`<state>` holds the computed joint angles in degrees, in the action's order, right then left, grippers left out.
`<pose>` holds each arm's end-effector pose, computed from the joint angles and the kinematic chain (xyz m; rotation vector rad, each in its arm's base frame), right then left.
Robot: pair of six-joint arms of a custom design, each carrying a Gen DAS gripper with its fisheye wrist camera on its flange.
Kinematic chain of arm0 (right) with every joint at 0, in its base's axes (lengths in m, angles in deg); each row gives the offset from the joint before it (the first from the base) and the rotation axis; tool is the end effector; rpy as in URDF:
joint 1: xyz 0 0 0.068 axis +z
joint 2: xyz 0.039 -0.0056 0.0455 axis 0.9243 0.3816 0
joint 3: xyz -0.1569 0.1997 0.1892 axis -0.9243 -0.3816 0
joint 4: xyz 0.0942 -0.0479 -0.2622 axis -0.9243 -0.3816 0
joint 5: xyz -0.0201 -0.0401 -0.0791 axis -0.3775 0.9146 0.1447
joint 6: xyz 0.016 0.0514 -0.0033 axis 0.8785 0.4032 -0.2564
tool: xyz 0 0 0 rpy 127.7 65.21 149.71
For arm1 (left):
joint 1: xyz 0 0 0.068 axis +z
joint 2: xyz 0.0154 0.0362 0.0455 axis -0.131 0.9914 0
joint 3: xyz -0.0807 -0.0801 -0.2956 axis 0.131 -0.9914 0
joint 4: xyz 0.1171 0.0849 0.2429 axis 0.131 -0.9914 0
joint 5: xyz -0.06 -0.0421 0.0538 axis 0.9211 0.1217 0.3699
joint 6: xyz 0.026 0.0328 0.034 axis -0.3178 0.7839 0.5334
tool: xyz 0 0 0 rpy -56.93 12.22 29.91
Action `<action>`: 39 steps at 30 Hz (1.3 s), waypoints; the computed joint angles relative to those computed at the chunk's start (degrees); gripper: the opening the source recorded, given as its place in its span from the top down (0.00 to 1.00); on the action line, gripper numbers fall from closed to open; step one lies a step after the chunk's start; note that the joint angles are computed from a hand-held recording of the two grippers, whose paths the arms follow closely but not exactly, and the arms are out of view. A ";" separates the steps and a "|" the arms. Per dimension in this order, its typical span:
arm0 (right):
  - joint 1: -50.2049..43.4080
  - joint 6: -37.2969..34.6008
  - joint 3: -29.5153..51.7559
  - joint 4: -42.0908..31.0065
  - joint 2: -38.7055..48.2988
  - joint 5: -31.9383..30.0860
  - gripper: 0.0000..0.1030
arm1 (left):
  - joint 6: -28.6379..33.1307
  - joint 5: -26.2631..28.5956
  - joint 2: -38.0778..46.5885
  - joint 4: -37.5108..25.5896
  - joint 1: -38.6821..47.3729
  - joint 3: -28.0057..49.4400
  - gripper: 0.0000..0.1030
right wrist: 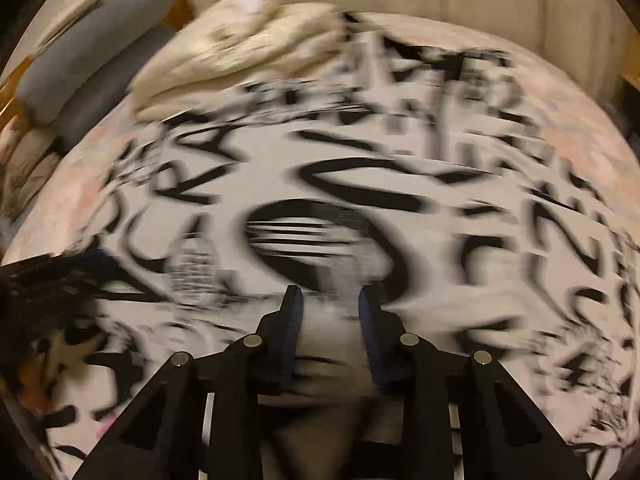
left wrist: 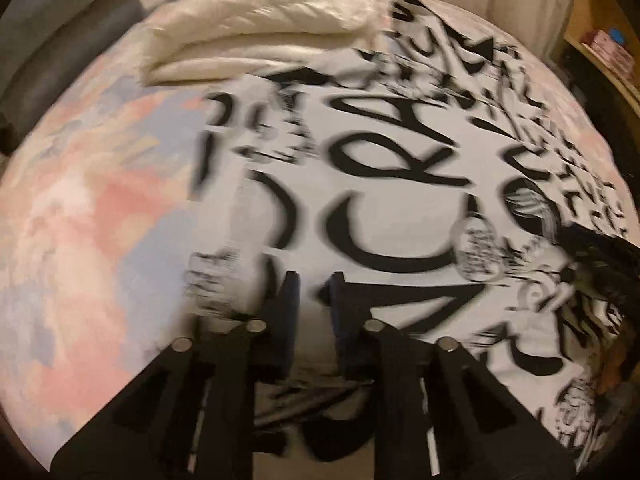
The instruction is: Fold large clothes
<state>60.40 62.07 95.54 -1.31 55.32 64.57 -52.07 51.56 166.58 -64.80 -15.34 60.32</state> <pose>0.3209 -0.0339 0.1799 -0.2734 2.5684 0.0857 0.2904 -0.0378 0.1376 -0.1084 2.6022 -0.0443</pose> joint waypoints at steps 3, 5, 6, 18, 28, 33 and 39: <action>-4.81 -2.19 0.26 -0.36 -0.07 0.12 0.76 | 1.09 3.59 -0.92 0.07 3.44 -0.69 0.86; -6.58 -2.39 0.08 -0.78 -0.49 0.07 0.76 | 1.64 4.87 -1.20 -0.14 4.33 -0.82 0.86; -8.68 -3.57 0.86 -1.48 0.23 -1.37 0.75 | 2.39 5.32 -0.02 -0.40 5.13 0.44 0.86; -11.76 0.57 4.27 -7.07 0.85 -6.74 0.71 | 0.31 3.51 -1.53 -4.26 2.87 1.75 0.83; -16.68 0.37 -1.53 -12.96 -13.17 -12.56 0.70 | -3.61 3.00 -13.48 -10.56 0.09 -2.06 0.81; -20.67 -2.59 -4.15 -17.90 -21.26 -14.83 0.69 | -5.28 1.58 -21.66 -15.39 -2.86 -4.31 0.81; -29.52 -9.93 -4.57 -27.17 -29.20 -20.31 0.62 | -7.65 -2.18 -31.61 -21.42 -9.03 -7.15 0.81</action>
